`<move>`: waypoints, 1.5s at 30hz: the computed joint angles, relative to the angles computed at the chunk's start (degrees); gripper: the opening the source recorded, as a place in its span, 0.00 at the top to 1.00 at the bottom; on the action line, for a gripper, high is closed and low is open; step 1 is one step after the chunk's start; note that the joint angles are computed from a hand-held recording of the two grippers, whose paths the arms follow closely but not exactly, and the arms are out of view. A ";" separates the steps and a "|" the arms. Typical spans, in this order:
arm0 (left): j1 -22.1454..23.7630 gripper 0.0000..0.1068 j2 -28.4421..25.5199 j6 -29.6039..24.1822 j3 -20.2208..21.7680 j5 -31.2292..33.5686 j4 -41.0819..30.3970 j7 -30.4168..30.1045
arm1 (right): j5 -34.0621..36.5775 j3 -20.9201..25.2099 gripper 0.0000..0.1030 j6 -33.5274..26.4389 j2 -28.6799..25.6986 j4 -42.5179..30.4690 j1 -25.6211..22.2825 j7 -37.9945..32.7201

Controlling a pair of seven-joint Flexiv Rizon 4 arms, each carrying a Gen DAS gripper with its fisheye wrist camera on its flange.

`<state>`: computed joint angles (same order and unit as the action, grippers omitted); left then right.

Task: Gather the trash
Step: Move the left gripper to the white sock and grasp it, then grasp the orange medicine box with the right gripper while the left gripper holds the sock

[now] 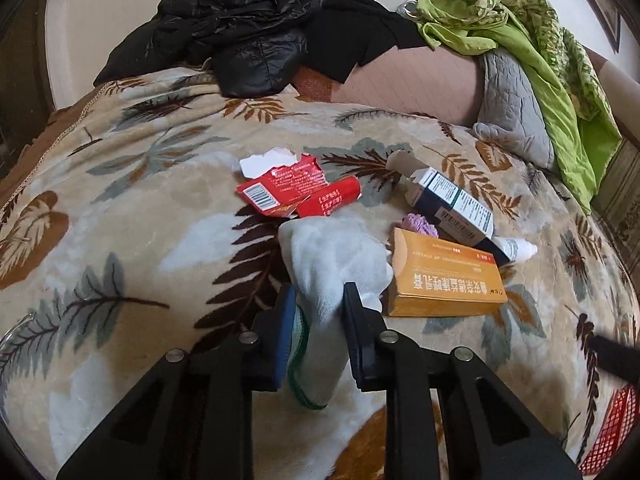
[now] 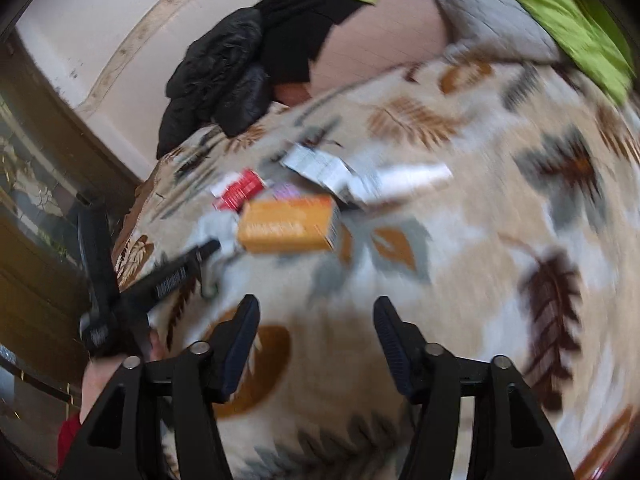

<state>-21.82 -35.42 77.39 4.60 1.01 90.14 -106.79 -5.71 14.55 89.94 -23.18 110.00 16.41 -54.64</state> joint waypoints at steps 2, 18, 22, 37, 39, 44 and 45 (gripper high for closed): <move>1.04 0.78 -0.02 0.15 -1.14 -0.76 0.48 0.71 | 0.54 4.31 0.36 -1.41 -3.18 -5.15 -3.45 -3.19; 6.82 0.67 -0.71 1.33 -7.51 -8.50 2.97 5.68 | 10.83 12.18 0.37 -23.42 -17.74 -29.32 -7.07 -22.88; 6.34 0.67 -0.89 1.08 -7.05 -9.66 2.78 6.41 | 13.03 12.30 0.36 -24.16 -14.64 -25.39 -6.88 -29.41; 0.13 0.60 -2.31 -4.17 0.59 -3.04 -2.04 3.00 | -9.79 -11.84 0.50 -16.48 -6.11 -8.03 11.42 -6.57; -0.68 0.58 -2.60 -5.56 1.56 -1.11 -3.21 2.02 | -10.41 -11.50 0.50 -16.00 -5.54 -6.54 10.85 -3.20; -1.19 0.55 -2.88 -7.25 2.21 2.43 -4.68 -0.06 | -11.78 -9.72 0.50 -14.72 -5.85 -6.05 9.07 0.21; -0.91 0.55 -2.84 -7.21 1.88 2.64 -4.64 -0.21 | -11.05 -8.57 0.50 -14.82 -6.11 -6.22 8.10 -0.16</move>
